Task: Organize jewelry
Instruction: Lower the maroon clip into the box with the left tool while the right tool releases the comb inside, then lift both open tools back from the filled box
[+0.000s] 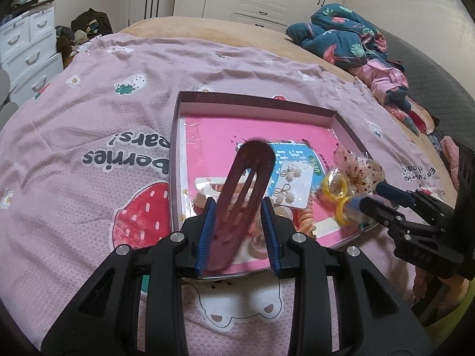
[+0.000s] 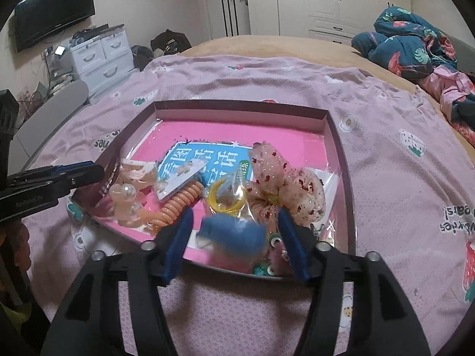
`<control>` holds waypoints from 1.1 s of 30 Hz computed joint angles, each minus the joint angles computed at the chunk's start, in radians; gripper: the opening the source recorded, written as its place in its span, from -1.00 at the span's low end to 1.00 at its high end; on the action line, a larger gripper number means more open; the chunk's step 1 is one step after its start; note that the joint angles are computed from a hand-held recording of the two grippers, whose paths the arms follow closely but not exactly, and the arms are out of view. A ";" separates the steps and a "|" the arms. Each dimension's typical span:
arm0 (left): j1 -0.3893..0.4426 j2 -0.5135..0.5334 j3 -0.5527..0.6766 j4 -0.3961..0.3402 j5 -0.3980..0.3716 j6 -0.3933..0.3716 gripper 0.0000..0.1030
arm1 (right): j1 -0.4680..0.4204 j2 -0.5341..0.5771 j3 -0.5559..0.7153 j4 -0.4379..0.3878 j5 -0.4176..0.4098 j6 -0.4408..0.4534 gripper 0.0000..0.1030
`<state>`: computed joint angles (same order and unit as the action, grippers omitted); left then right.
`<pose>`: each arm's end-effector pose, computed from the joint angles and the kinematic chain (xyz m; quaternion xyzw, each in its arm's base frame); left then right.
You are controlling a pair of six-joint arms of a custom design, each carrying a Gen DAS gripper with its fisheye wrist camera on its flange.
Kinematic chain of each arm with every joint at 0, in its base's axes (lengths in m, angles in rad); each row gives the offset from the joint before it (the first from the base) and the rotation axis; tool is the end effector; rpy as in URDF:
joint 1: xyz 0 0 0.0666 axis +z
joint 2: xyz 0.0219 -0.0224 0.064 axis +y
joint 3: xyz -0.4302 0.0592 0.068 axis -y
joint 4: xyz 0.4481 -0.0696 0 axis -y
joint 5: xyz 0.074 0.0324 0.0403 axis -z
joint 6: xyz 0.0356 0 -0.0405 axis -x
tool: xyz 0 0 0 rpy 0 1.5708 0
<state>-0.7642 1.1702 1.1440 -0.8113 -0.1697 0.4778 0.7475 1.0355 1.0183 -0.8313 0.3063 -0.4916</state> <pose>0.3198 -0.2987 0.4603 0.1027 0.9250 -0.1435 0.3365 0.2864 0.2503 0.4465 -0.0645 0.9239 0.0866 0.3672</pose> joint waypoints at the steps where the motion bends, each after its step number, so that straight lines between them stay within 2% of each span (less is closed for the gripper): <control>1: -0.002 -0.003 0.000 -0.001 -0.005 0.000 -0.41 | 0.003 -0.006 -0.002 0.000 0.002 -0.002 0.22; 4: -0.006 -0.014 -0.003 -0.002 -0.007 0.004 -0.31 | 0.019 -0.032 -0.007 -0.005 0.025 -0.021 0.40; 9: -0.023 -0.046 -0.004 -0.002 -0.024 0.012 -0.01 | 0.054 -0.084 -0.014 -0.016 0.067 -0.053 0.65; 12: -0.043 -0.069 0.000 -0.008 -0.051 0.011 0.21 | 0.082 -0.113 -0.011 -0.026 0.108 -0.059 0.70; 15: -0.066 -0.097 0.002 -0.015 -0.075 0.025 0.38 | 0.112 -0.134 -0.003 -0.047 0.158 -0.072 0.87; 16: -0.073 -0.104 0.003 -0.019 -0.088 0.029 0.54 | 0.128 -0.145 -0.001 -0.053 0.186 -0.078 0.88; 19: -0.103 -0.134 0.002 -0.027 -0.130 0.042 0.70 | 0.148 -0.166 0.002 -0.068 0.215 -0.091 0.91; 20: -0.114 -0.144 0.000 -0.030 -0.146 0.046 0.82 | 0.157 -0.174 0.003 -0.074 0.226 -0.098 0.92; 26: -0.169 -0.185 -0.011 -0.075 -0.208 0.078 0.82 | 0.215 -0.209 0.000 -0.108 0.288 -0.135 0.92; 33: -0.214 -0.226 -0.045 -0.104 -0.238 0.132 0.82 | 0.283 -0.228 -0.009 -0.153 0.336 -0.190 0.92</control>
